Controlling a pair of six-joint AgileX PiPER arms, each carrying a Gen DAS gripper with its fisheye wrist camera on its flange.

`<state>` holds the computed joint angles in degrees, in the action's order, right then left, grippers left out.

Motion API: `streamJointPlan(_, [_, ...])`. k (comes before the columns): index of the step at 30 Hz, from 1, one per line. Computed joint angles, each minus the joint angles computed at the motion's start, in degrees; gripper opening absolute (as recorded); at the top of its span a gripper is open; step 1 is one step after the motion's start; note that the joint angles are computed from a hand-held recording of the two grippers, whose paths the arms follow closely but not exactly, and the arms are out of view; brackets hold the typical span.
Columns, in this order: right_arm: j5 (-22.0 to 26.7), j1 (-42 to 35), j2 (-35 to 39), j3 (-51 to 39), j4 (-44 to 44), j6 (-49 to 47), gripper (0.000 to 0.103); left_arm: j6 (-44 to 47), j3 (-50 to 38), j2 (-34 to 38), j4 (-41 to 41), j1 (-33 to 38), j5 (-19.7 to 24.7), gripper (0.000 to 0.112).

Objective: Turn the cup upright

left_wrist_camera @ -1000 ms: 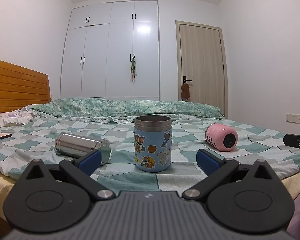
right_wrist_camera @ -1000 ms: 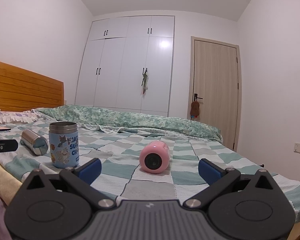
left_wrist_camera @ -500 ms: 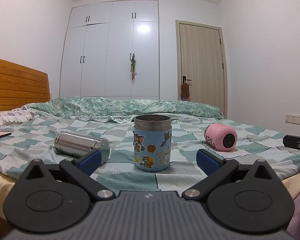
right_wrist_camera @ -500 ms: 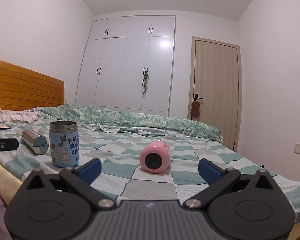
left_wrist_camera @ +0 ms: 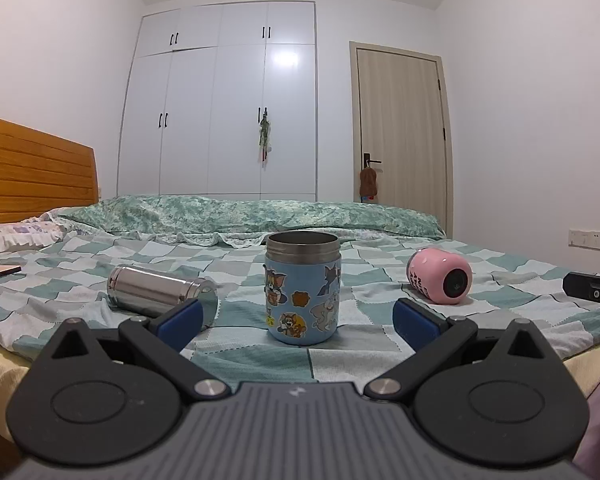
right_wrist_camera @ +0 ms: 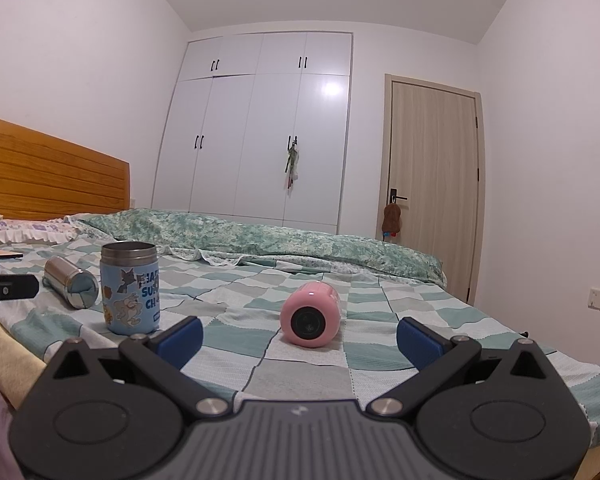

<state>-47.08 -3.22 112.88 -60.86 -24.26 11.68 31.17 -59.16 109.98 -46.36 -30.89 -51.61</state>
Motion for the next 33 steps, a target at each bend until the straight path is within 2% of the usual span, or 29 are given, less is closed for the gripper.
streamJointPlan(33, [0.02,0.11,-0.03,0.05,0.07,-0.24,0.103,-0.16,0.28,-0.23,0.05,-0.30,-0.38,0.103])
